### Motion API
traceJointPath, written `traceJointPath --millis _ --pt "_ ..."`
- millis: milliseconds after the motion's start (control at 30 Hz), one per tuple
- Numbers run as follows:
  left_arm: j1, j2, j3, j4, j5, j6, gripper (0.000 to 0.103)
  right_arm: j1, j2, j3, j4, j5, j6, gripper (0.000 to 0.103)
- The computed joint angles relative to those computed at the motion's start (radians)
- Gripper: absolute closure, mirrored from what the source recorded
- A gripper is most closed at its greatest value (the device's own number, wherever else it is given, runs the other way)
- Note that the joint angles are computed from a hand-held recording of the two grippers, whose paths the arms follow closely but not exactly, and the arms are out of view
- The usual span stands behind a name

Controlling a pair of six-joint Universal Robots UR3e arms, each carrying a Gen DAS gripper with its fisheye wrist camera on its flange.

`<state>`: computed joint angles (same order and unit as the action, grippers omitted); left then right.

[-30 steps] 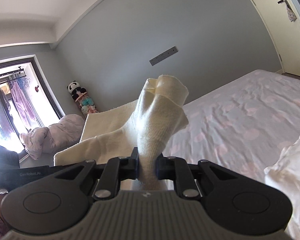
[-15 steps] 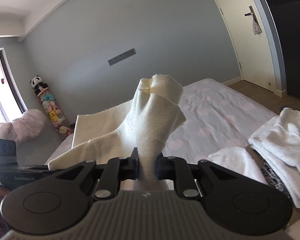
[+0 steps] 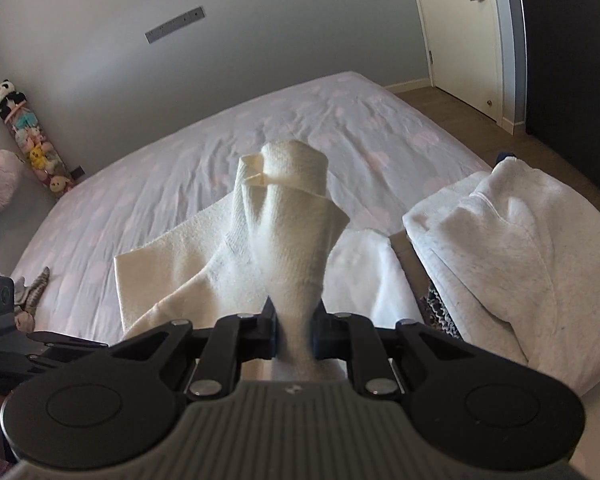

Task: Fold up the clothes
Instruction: 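Lift the folded sweater with both grippers and carry it to the clothes stack, then lower the sweater onto the tray beside the white stack and open both grippers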

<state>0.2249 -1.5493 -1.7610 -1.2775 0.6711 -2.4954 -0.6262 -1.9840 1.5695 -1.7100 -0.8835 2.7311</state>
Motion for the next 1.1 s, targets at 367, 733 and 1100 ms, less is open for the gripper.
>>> traceJointPath --millis 367,733,1100 --pt "-0.085 -0.303 0.172 0.177 0.105 -0.161 0.087 0.180 0.404 -0.101 -0.273 -0.158 0.103 0.086" --pt "-0.094 -0.346 0.154 0.238 0.139 -0.173 0.087 0.224 0.552 -0.084 -0.447 -0.241 0.223 0.079" --pt "-0.048 -0.174 0.111 0.270 0.152 -0.135 0.083 0.130 0.318 -0.005 -0.418 -0.233 0.203 0.071"
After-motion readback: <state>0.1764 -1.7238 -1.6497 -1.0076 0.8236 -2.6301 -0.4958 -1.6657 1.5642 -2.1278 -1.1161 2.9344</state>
